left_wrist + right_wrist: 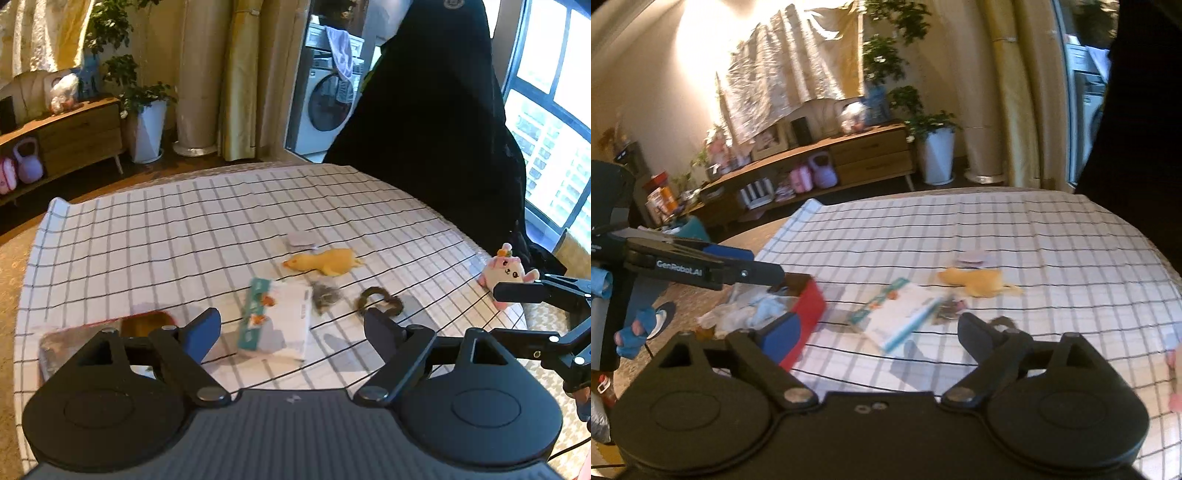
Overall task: Organize soft objects
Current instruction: 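Move both open tools back over the scrunchie and tea bag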
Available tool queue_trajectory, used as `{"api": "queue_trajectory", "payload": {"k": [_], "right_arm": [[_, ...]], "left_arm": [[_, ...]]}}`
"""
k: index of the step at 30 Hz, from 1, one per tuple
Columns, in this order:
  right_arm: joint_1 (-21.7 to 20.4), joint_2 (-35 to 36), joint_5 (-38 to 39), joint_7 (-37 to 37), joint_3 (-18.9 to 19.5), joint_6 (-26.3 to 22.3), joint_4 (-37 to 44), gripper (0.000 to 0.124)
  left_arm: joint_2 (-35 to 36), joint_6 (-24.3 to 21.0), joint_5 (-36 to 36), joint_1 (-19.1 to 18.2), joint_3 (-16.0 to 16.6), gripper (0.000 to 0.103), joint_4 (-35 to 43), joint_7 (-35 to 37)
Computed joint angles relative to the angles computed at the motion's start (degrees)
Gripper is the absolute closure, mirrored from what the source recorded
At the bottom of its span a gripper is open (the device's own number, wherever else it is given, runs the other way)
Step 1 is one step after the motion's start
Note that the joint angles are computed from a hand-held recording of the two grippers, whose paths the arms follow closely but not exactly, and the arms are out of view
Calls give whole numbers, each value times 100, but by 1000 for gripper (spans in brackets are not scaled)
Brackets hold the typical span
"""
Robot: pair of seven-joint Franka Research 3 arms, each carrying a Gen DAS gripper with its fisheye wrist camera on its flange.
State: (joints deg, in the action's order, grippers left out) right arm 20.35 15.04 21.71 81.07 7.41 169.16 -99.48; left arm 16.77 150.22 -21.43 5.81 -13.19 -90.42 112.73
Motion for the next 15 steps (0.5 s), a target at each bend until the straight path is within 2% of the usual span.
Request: {"api": "queue_trajectory", "payload": {"k": [2, 4, 6, 10, 15], "right_arm": [[-52, -52, 43, -7, -25, 33, -94, 30], [-158, -87, 169, -127, 15, 33, -165, 30], [-228, -129, 243, -247, 19, 60, -255, 30], [-215, -130, 65, -228, -136, 124, -377, 30], [-350, 27, 89, -383, -113, 97, -355, 30]], "left_arm": [[113, 80, 159, -100, 6, 5, 104, -57], [232, 225, 244, -153, -40, 1, 181, -60], [376, 242, 360, -205, -72, 1, 325, -139], [738, -59, 610, -304, -119, 1, 811, -352], [1197, -261, 753, -376, -218, 1, 1344, -535]]}}
